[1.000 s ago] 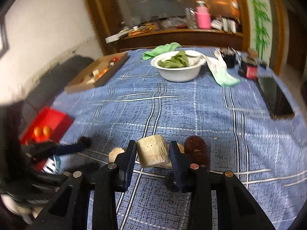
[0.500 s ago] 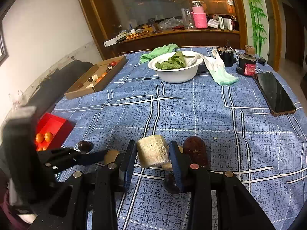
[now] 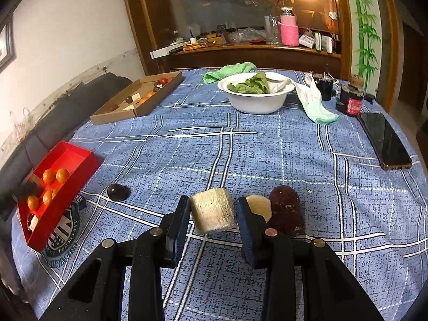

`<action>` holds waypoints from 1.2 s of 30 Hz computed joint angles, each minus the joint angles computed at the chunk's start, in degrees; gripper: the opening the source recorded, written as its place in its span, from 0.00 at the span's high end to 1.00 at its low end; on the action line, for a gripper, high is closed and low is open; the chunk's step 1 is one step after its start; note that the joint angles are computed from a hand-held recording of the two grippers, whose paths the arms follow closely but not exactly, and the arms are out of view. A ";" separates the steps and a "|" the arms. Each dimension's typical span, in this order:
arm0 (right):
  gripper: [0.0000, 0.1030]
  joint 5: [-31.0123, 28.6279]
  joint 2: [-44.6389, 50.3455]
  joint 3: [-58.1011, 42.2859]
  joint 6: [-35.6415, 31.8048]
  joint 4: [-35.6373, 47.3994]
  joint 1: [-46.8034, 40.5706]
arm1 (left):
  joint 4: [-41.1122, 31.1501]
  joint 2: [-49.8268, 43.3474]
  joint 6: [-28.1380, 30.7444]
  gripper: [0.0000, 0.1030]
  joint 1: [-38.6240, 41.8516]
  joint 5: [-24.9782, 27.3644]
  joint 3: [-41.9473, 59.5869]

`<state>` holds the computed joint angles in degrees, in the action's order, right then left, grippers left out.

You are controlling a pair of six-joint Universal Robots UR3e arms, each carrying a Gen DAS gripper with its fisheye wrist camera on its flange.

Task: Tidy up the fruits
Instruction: 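Carry both yam pieces into the red tray and open both tools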

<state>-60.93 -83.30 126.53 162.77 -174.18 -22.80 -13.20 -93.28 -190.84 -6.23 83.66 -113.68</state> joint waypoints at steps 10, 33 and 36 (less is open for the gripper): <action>0.63 -1.85 -4.90 -4.50 4.00 8.56 13.06 | -3.13 23.40 4.03 0.70 27.39 -9.57 -20.44; 0.61 -7.46 37.77 -67.74 18.15 34.31 47.16 | 0.63 9.44 11.28 0.70 37.63 -17.89 -18.32; 0.61 -8.44 41.54 -73.50 18.60 36.62 48.09 | 1.17 8.67 11.32 0.66 37.63 -18.33 -18.15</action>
<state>-69.36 -41.77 53.03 181.37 -137.56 25.29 -12.03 -84.61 -179.53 31.41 65.33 -131.83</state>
